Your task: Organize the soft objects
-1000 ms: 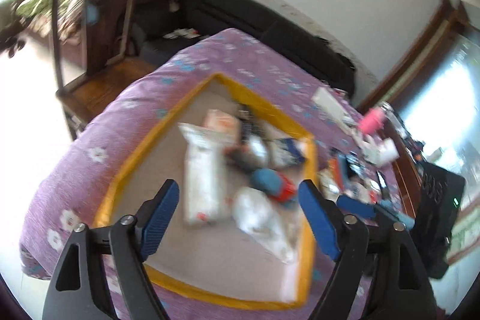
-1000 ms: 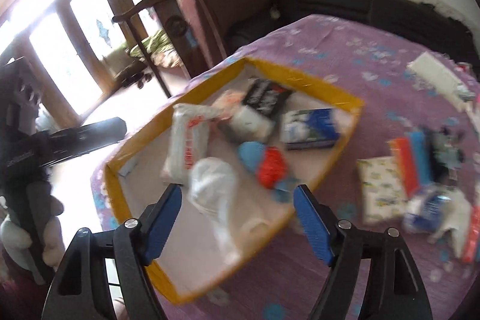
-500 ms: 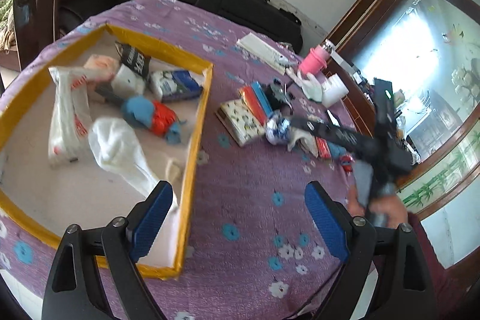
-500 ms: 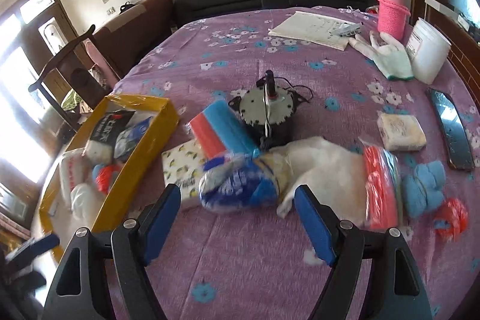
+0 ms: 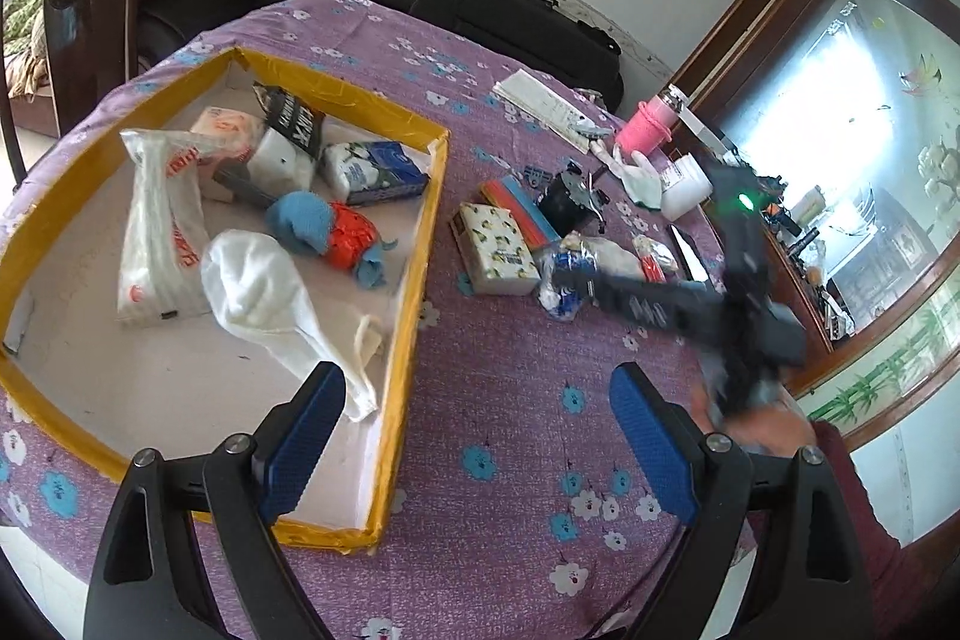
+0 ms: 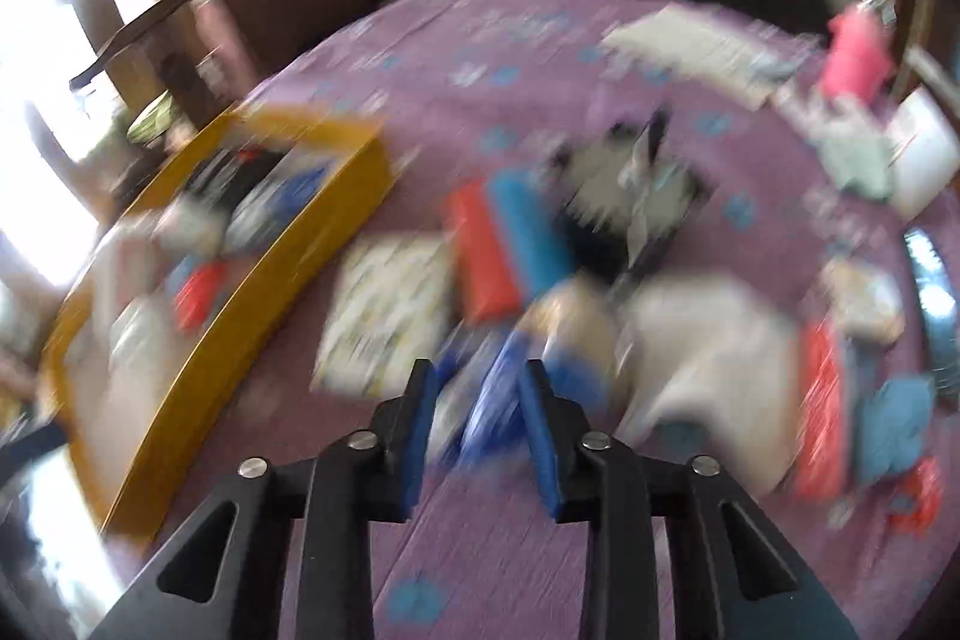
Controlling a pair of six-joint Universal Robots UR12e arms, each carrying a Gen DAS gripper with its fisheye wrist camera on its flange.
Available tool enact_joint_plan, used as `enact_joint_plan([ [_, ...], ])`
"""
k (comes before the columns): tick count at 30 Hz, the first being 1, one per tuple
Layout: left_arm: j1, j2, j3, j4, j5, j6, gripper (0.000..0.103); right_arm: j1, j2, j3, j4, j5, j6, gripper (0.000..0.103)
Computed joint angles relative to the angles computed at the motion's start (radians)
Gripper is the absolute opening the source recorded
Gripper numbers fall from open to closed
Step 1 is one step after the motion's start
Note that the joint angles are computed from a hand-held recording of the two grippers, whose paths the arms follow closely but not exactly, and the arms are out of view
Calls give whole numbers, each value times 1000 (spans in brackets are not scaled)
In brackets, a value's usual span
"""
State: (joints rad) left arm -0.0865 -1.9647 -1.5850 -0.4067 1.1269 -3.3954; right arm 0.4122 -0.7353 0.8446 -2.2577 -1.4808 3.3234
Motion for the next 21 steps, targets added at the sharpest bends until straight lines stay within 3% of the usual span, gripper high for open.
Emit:
enact_joint_plan([
  [3,-9,-7,7,-17,-6,19,89,-3,-50,77,49,102,-70,31],
  [4,-11,-8,10,-24,-6,28,89,-10,-78,129,20,149,-72,31],
  [6,-21,-11,20,-43,3,60,89,-21,-115,198,-41,169,-44,32],
  [7,-27,-13,26,-54,11,79,89,-28,-140,240,-87,151,-14,33],
  [11,-61,-37,72,-106,48,176,89,-49,-199,345,-216,47,95,57],
  [15,-91,-83,143,-161,45,270,89,-90,-250,441,-312,48,224,58],
  [17,-106,-114,188,-173,29,323,82,-101,-266,470,-336,38,252,60],
  [18,-116,-136,223,-189,43,347,76,-107,-274,486,-348,37,260,61],
  [21,-142,-198,321,-239,110,380,75,-121,-289,516,-375,29,279,63],
])
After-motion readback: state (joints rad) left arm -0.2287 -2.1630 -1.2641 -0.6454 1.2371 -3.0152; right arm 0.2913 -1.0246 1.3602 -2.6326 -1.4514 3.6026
